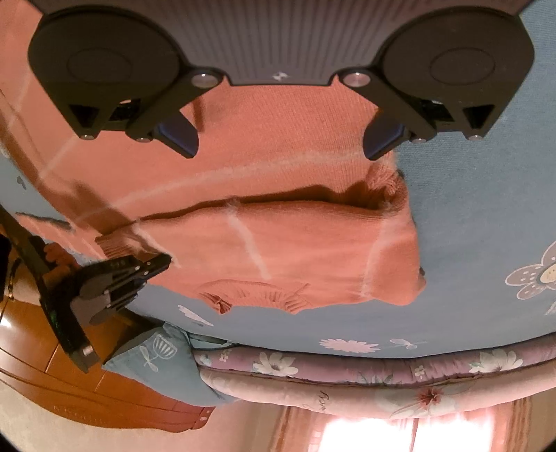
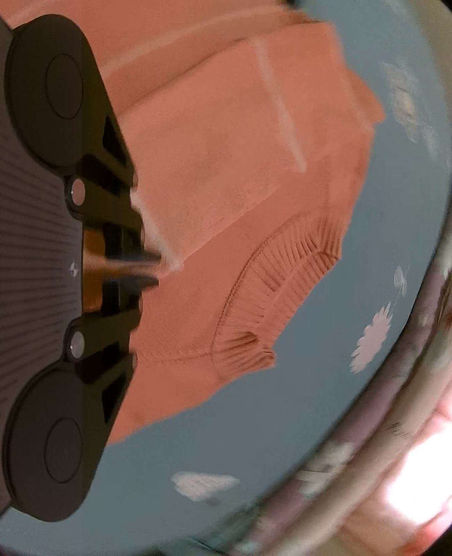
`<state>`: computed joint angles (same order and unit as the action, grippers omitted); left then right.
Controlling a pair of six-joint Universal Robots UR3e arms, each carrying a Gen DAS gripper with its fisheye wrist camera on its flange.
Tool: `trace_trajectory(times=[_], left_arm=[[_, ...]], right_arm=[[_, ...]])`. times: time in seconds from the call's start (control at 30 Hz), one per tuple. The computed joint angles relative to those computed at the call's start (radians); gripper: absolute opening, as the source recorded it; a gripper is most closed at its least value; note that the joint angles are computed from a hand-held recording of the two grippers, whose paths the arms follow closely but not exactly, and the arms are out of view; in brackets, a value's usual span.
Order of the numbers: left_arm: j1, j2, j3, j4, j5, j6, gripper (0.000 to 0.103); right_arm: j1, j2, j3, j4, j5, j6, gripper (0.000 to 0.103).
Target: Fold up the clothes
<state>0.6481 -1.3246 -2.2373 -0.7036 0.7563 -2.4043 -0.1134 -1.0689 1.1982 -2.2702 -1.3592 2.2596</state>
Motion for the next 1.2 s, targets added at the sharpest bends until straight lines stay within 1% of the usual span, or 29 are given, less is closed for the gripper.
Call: trace_trajectory(times=[0.1,0.2,0.37,0.47,0.5,0.53,0.6,0.7,0.77,0.83,0.9,0.93,0.97,1.03,1.07,1.1,1.2], left_arm=[[-0.005,0.001,0.001,0.004,0.008,-0.002,0.101],[-0.009,0.002,0.001,0.007,0.014,-0.002,0.101],[-0.012,0.006,0.012,-0.015,0.018,0.001,0.101],[-0.011,0.014,0.035,-0.063,0.019,0.01,0.101],[-0.005,0.019,0.049,-0.096,0.015,0.021,0.101],[0.002,0.022,0.064,-0.132,0.009,0.032,0.101],[0.023,0.027,0.093,-0.204,-0.012,0.053,0.101],[0.071,0.052,0.128,-0.304,-0.053,0.096,0.101],[0.111,0.078,0.14,-0.337,-0.076,0.109,0.101],[0.161,0.09,0.157,-0.345,-0.091,0.099,0.101],[0.202,0.08,0.173,-0.313,-0.086,0.058,0.101],[0.219,0.069,0.182,-0.291,-0.078,0.034,0.101],[0.232,0.06,0.188,-0.273,-0.068,0.012,0.101],[0.249,0.039,0.201,-0.244,-0.051,-0.019,0.101],[0.258,0.03,0.206,-0.235,-0.05,-0.029,0.101],[0.266,0.019,0.214,-0.236,-0.055,-0.034,0.101],[0.281,0.003,0.229,-0.255,-0.074,-0.027,0.101]], right_arm=[[0.015,0.014,-0.021,-0.037,-0.03,0.03,0.005],[0.04,0.056,-0.07,-0.095,-0.09,0.066,0.005],[0.08,0.148,-0.192,-0.063,-0.203,0.111,0.007],[0.116,0.13,-0.134,-0.129,-0.271,0.088,0.014],[0.125,0.118,-0.124,-0.136,-0.277,0.093,0.019],[0.131,0.099,-0.119,-0.139,-0.266,0.122,0.02],[0.134,0.059,-0.118,-0.121,-0.2,0.198,0.02],[0.129,-0.009,-0.132,-0.002,0.014,0.284,0.02],[0.158,-0.023,-0.131,0.026,0.118,0.314,0.02],[0.201,-0.003,-0.155,0.042,0.178,0.34,0.02],[0.25,0.046,-0.21,0.067,0.221,0.361,0.02],[0.279,0.076,-0.238,0.064,0.218,0.364,0.02],[0.312,0.112,-0.277,0.068,0.191,0.363,0.02],[0.366,0.212,-0.411,0.142,0.126,0.376,0.019],[0.382,0.255,-0.463,0.17,0.111,0.383,0.019],[0.394,0.281,-0.484,0.165,0.1,0.396,0.018],[0.415,0.361,-0.582,0.171,0.123,0.475,0.016]])
